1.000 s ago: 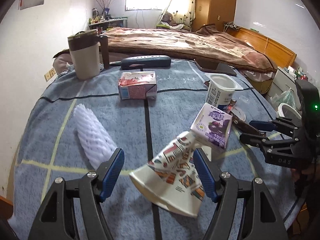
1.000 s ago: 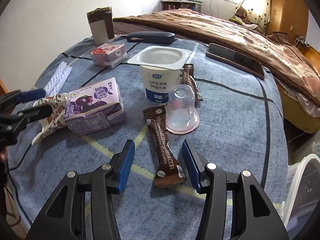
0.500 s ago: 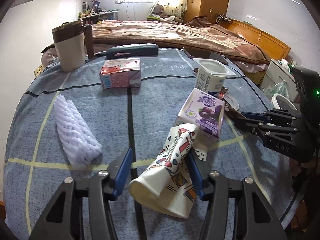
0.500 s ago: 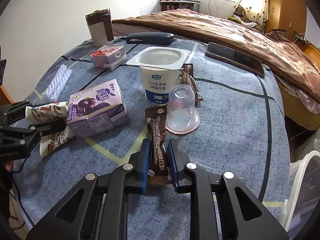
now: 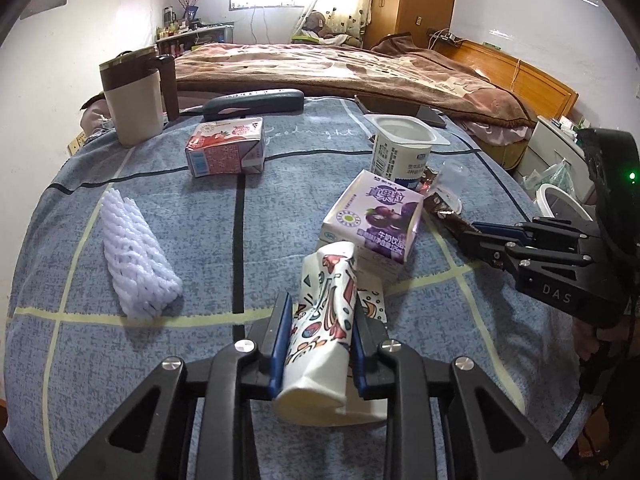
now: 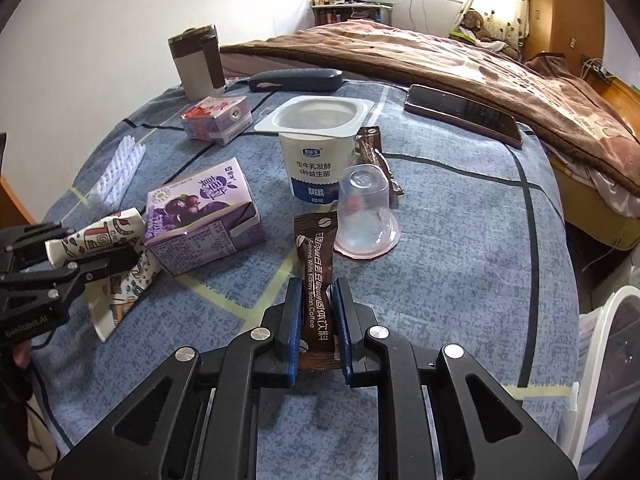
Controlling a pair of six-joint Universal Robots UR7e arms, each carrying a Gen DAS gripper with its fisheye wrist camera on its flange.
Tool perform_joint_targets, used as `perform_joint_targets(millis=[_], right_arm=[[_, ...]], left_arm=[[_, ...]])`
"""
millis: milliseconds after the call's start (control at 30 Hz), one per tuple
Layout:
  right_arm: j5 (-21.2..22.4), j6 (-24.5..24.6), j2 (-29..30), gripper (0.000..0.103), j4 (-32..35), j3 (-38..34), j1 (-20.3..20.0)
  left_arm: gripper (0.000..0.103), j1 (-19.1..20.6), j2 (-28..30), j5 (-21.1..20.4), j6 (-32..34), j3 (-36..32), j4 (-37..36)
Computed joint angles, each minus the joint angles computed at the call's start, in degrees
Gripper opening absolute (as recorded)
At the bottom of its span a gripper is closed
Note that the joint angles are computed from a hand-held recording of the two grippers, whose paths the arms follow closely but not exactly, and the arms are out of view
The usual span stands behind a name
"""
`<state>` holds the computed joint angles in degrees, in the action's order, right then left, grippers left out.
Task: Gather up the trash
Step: 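Close left gripper on the printed paper cup while right gripper grasps the brown wrapper, then carry the paper cup in left gripper and wrapper in right gripper over the wastebasket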
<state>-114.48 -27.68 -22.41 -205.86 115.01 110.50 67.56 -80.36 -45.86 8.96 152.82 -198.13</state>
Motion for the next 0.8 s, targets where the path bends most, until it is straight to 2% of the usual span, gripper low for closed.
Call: perform_joint_targets(millis=[167,367,600,800], right_arm=[[0.5,0.2,-0.4,0.018,-2.2,1.2,0.0],[1.9,1.0,-1.4,0.018,-4.0,2.9,-0.2],[3.2,2.0,-3.0,0.018,-8.3,5.8,-0.2],[3.3,2.3,-4.9,0.018,-12.5,8.8,-0.4]], left_arm=[[0.027,-0.7,0.1,0.9,-1.6,0.8,-1.2],[0.027,-3.5,-0.8,2.7,-3.6,2.7,-2.3],[0.027,-9.9,-3.0,5.5,-6.2,4.9,-1.8],[0.027,-14.9,-2.3,6.8,-8.5,5.8,-2.0]])
